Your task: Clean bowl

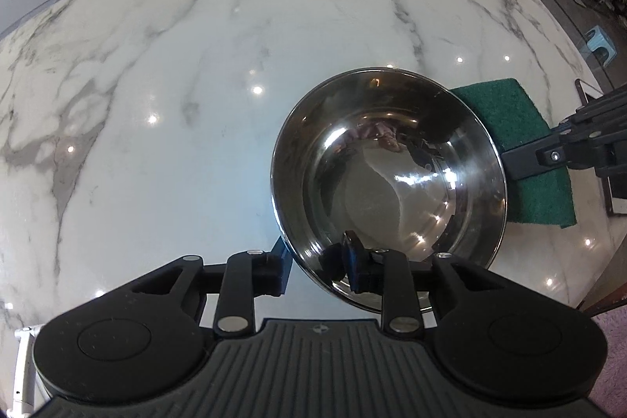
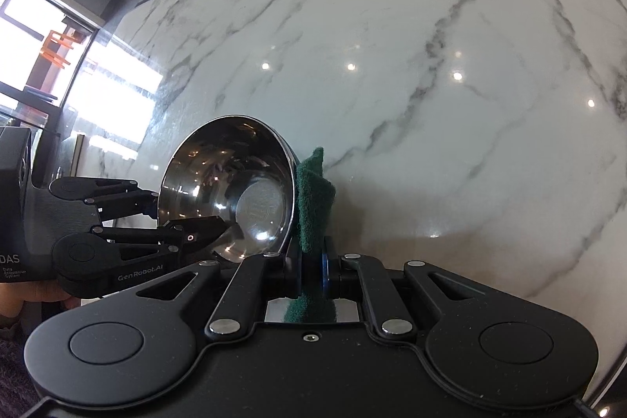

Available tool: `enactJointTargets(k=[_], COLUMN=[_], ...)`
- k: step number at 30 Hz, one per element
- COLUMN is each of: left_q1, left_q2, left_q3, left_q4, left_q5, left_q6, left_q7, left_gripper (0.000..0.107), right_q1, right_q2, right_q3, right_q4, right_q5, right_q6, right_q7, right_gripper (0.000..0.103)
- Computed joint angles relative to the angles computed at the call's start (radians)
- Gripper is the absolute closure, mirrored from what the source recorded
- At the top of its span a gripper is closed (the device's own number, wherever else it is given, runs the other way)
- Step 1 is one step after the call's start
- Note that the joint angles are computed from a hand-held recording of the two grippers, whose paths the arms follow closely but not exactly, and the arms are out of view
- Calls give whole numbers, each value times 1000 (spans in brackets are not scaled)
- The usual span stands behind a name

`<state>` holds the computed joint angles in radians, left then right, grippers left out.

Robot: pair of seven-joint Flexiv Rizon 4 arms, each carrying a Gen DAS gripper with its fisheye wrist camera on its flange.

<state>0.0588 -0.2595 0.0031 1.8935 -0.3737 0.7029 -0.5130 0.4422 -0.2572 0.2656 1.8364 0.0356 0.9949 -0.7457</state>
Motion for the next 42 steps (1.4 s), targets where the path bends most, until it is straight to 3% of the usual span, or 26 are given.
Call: enactJointTargets(k=[2,11,25,37,42], left_q1=[-2,-2,-47,-73,-65], left_q2=[11,1,27,70,69], left_q3=[-6,-15,6,6,3], left_q4=[23,18,34,88,68], left_q5=[-3,-27,77,117,118], left_q6=[35,34,72,102,44], left_q7=[55,156,-60,-206,-186], left_gripper=[79,79,79,79,79], right_q1=[-7,-34,-29,0,-1], right_q2=[2,30,107,106,94], right_q3=[5,28,73,29,14], right_q4=[6,55,143,174,172], right_q5=[14,100,315,195,111], right_q6=[11,65,180,202,189], right_q7=[-19,-113,-151,-36,7], right_gripper=[95,95,95,95,95])
